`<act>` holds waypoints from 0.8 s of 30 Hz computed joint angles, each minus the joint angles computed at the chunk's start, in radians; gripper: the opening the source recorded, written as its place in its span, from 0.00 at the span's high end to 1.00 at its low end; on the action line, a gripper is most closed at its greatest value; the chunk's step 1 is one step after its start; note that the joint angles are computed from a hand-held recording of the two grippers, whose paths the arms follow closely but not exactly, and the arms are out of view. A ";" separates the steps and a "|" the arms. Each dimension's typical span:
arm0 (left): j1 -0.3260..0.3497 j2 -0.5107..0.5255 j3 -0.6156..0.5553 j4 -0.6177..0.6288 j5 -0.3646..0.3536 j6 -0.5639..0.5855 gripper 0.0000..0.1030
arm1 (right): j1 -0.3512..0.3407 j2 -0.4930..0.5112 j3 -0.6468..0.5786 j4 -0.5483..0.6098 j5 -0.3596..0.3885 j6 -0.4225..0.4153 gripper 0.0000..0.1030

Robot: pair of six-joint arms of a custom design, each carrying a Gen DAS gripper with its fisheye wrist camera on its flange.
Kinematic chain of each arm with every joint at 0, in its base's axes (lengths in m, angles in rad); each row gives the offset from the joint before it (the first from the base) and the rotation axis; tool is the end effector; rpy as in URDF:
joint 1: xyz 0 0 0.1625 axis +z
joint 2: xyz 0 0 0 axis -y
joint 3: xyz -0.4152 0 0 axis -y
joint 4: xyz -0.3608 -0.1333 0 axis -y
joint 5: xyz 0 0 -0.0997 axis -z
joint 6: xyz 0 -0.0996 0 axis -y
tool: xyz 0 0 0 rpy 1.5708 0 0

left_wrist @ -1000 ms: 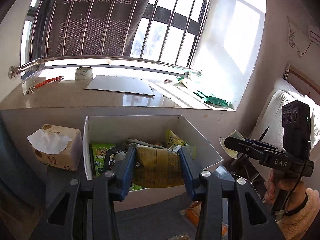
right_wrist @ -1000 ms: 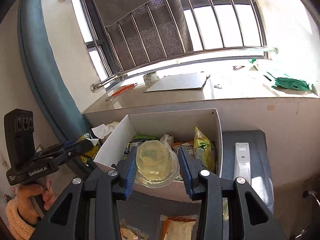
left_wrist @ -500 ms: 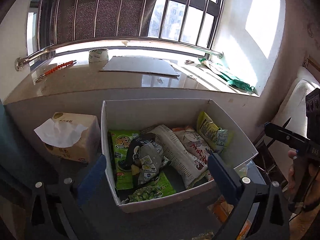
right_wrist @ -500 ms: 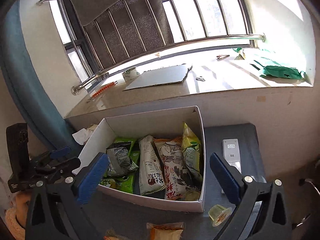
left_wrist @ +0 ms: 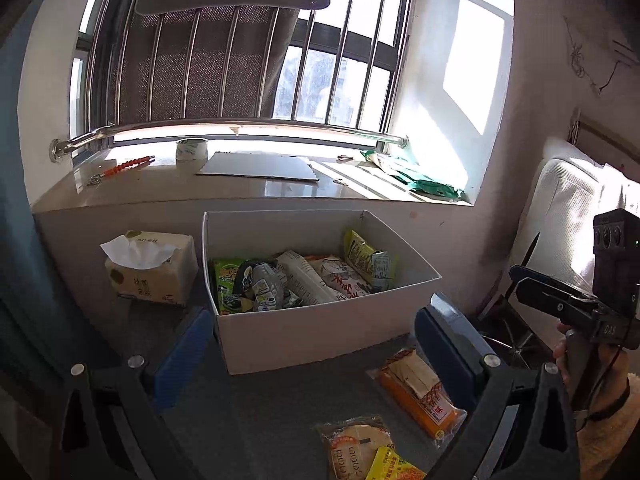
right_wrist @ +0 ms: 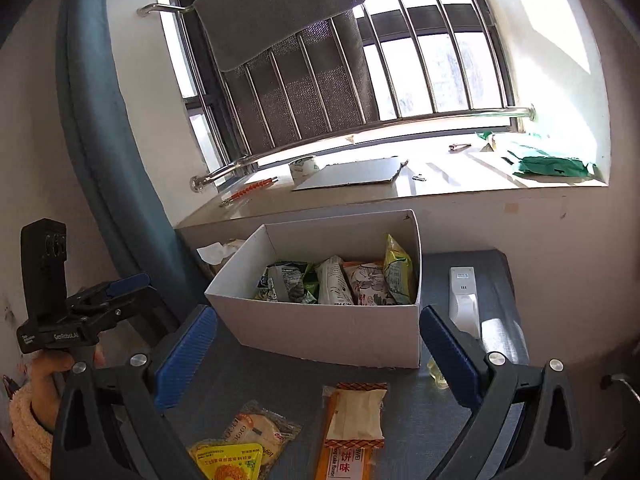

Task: Organize snacks
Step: 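Grasp the beige pouch lying on the orange cake pack with the right gripper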

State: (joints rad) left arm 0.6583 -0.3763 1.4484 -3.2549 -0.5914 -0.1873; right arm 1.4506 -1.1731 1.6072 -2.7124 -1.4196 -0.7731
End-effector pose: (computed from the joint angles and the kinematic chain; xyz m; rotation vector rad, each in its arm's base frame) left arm -0.3996 -0.5821 0.0100 0.4535 2.2867 -1.2595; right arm 0.0719 -0.6412 0.3835 0.9683 -2.6167 1.0202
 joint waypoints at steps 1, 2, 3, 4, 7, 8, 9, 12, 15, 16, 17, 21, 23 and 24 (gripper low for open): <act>-0.012 -0.005 0.030 -0.008 0.001 -0.023 0.00 | -0.013 -0.025 0.037 -0.007 0.006 -0.008 0.00; -0.024 -0.005 0.053 -0.019 0.011 -0.046 0.00 | -0.027 -0.049 0.073 -0.019 0.012 -0.010 0.00; -0.036 -0.004 0.078 -0.034 0.019 -0.069 0.00 | -0.044 -0.073 0.108 -0.028 0.024 -0.010 0.00; -0.049 -0.003 0.103 -0.050 0.023 -0.090 0.00 | -0.059 -0.095 0.140 -0.033 0.032 -0.012 0.00; -0.083 0.015 0.163 -0.107 0.040 -0.139 0.00 | -0.108 -0.160 0.239 -0.069 0.054 -0.012 0.00; -0.091 0.016 0.181 -0.103 0.039 -0.179 0.00 | -0.126 -0.180 0.274 -0.096 0.054 -0.021 0.00; -0.098 0.017 0.201 -0.100 0.029 -0.217 0.00 | -0.140 -0.195 0.308 -0.128 0.053 -0.019 0.00; -0.112 0.023 0.244 -0.098 0.005 -0.299 0.00 | -0.167 -0.221 0.364 -0.156 0.027 -0.035 0.00; -0.122 0.029 0.266 -0.062 0.006 -0.367 0.00 | -0.185 -0.231 0.388 -0.159 0.017 -0.066 0.00; -0.124 0.031 0.273 -0.055 0.003 -0.380 0.00 | -0.187 -0.230 0.392 -0.166 0.015 -0.063 0.00; -0.126 0.032 0.280 -0.050 0.001 -0.393 0.00 | -0.186 -0.225 0.395 -0.176 0.009 -0.059 0.00; -0.130 0.037 0.278 0.020 0.007 -0.413 0.00 | -0.158 -0.183 0.363 -0.161 -0.040 -0.071 0.00; -0.128 0.034 0.278 0.039 0.001 -0.410 0.00 | -0.132 -0.147 0.349 -0.208 -0.087 -0.094 0.00; -0.128 0.035 0.278 0.042 0.001 -0.410 0.00 | -0.122 -0.129 0.341 -0.227 -0.099 -0.111 0.00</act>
